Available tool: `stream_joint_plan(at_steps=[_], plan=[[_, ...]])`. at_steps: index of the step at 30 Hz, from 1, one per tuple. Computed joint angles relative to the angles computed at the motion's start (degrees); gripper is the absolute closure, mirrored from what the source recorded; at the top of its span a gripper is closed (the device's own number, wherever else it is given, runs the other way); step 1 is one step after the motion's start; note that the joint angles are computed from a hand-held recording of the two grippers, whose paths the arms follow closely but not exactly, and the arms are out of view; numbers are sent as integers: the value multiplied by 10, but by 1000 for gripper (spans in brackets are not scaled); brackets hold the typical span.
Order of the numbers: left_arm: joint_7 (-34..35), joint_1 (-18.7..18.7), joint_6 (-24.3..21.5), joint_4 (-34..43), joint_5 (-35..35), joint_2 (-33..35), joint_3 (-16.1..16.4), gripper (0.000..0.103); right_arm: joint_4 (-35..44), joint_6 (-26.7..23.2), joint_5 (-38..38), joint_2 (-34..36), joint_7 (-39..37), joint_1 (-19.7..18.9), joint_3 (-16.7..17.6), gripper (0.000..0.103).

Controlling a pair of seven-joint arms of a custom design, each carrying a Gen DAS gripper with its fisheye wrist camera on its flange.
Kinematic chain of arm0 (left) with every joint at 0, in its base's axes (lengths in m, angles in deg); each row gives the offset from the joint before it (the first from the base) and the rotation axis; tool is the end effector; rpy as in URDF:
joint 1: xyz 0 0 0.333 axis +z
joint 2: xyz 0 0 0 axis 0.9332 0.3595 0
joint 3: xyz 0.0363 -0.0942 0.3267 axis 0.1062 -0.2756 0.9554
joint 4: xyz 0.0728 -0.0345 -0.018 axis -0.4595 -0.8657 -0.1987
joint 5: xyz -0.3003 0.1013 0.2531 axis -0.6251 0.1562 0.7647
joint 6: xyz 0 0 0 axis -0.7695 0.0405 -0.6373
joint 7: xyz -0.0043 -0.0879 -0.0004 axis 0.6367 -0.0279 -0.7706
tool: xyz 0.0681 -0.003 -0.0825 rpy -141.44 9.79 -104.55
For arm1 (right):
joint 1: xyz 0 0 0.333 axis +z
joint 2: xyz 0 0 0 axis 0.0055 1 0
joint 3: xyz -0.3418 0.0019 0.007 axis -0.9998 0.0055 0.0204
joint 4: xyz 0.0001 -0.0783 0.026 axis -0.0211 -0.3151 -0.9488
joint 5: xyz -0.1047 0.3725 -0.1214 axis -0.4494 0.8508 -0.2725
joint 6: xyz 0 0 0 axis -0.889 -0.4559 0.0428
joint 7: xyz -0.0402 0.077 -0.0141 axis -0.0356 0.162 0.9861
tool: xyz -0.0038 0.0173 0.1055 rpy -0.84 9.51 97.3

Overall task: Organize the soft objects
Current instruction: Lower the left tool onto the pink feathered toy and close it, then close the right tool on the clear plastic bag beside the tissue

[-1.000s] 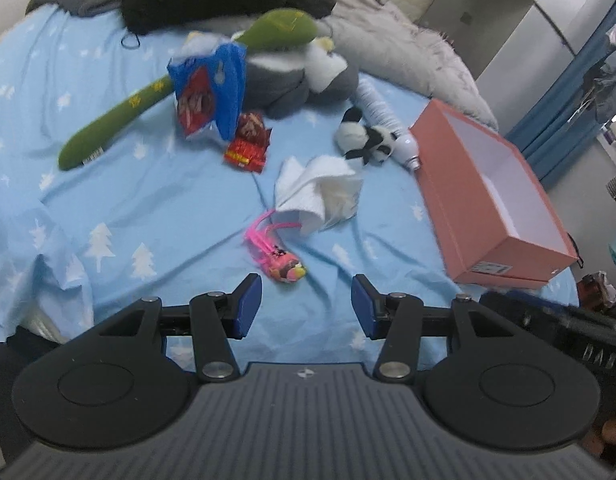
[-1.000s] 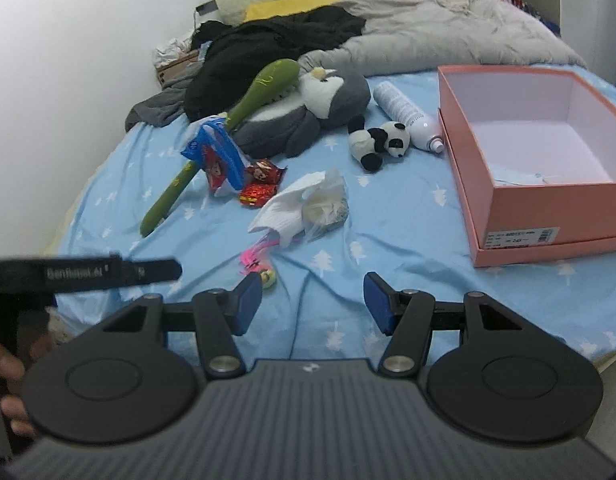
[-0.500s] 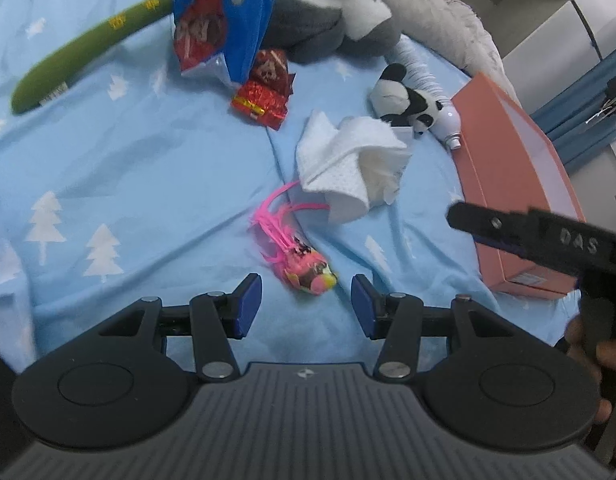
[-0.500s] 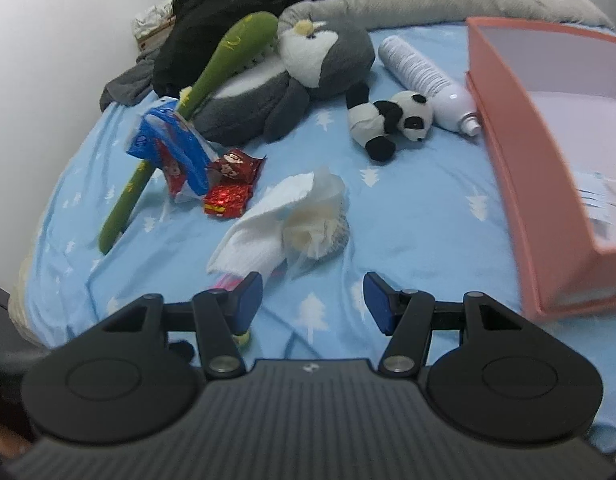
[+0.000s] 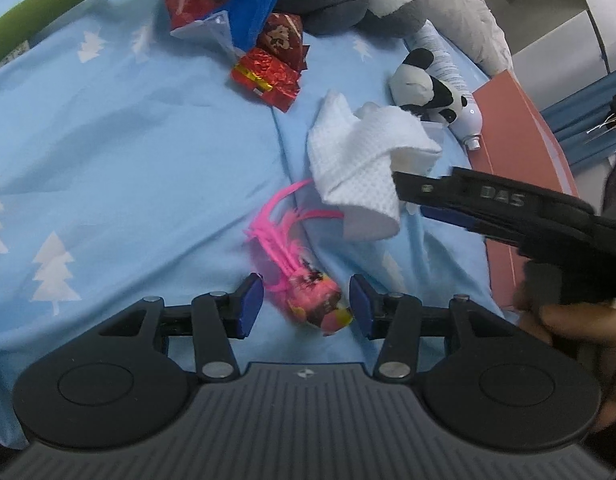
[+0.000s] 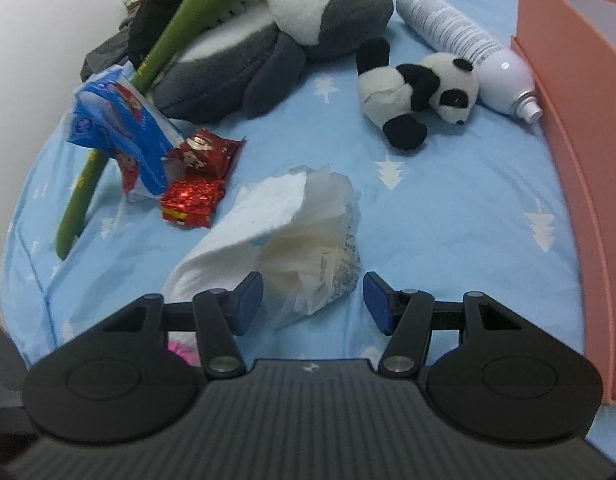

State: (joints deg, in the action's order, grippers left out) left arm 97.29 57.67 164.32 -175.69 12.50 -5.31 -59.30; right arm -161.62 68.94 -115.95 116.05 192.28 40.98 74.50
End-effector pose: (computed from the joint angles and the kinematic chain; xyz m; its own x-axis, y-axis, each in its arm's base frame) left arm 0.5415 -0.2519 0.3475 -0.1646 -0.8460 0.5071 -0.9544 0.0068 -0.2985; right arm 0.5186 0.5071 0.3774 -0.1541 -0.9453 -0.2874 -0.8395 0.2786 -0.4664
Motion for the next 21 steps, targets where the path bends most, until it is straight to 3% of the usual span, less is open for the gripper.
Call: stream_joint_plan(at_steps=[4, 7, 8, 14, 21], plan=[[-21, -7, -5, 10, 27, 8, 2, 70, 17, 3, 21, 21, -21, -10, 7, 44], [-42, -15, 1, 12, 62, 8, 5, 70, 33, -8, 30, 31, -44, -8, 9, 51], [-43, -15, 3, 11, 64, 7, 3, 70, 34, -11, 30, 30, -45, -6, 6, 57], [-42, -12, 12, -2, 56, -11, 0, 70, 9, -2, 16, 8, -22, 4, -7, 69], [-40, -18, 38, -33, 43, -51, 4, 70, -23, -24, -17, -32, 19, 12, -5, 72]])
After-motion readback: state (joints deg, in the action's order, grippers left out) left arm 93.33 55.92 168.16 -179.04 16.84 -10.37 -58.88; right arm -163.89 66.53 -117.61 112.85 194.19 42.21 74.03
